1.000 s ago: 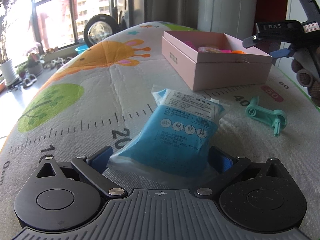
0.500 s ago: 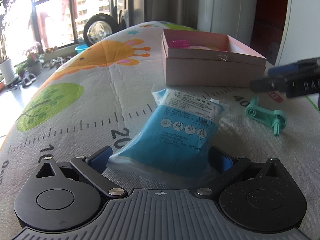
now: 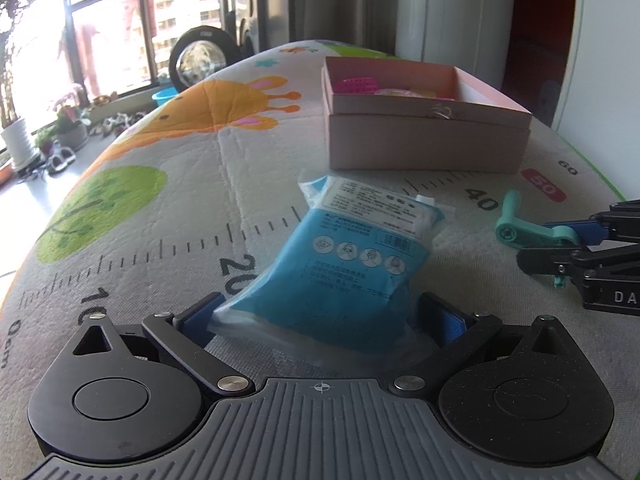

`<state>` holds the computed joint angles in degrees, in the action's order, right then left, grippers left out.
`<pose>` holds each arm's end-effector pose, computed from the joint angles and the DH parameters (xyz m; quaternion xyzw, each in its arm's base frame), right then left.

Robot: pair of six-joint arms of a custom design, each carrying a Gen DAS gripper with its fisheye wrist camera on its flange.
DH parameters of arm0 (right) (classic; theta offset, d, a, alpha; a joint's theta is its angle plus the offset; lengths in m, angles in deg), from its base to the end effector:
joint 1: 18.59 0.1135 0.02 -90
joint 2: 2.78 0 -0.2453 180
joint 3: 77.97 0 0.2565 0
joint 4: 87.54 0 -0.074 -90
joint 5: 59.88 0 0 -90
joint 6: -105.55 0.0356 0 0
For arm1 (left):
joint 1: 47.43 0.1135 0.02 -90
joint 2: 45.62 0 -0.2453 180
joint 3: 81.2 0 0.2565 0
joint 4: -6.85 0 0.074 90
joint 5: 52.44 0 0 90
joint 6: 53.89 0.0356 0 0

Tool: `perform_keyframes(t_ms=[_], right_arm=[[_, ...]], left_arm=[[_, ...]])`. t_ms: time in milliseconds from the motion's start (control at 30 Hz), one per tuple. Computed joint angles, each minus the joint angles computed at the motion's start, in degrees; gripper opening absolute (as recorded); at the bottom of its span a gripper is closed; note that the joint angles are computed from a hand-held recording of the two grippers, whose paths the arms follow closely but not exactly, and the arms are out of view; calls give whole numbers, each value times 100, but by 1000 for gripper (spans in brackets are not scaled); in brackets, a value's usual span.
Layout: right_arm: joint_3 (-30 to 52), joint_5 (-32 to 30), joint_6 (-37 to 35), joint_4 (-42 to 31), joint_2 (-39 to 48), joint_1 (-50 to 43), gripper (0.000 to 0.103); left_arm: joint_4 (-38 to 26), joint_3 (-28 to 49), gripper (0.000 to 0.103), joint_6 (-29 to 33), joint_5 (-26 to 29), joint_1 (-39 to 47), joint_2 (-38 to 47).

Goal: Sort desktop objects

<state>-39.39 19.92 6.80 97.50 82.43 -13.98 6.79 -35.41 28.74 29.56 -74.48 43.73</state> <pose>0.2559 0.0270 0.0991 -0.1419 0.8981 0.0663 0.4110 0.2536 -0.1239 0.1067 0.1296 0.9082 -0.0550 0.3942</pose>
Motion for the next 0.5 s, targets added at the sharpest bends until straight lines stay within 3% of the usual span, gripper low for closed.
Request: perform_keyframes(t_ms=[100,200,300,433,500], right_arm=[[-150,69,0,258,-5,26,39],[-186,86,-13,345,12,31,40],[-128,201,-165,284,-14,92,40],[175,295,-571,39,24,151,40],[566,211,-667,-529,157,125,39]], left_arm=[[-53,-173,103,447,833,63,-390],[80,-281,103,557,311,-238,-693],[-79,54,103,532,-283,-382,-439],[-239,502,103,517,-217,-284,63],[-246,597,90,489,-201,-254,181]])
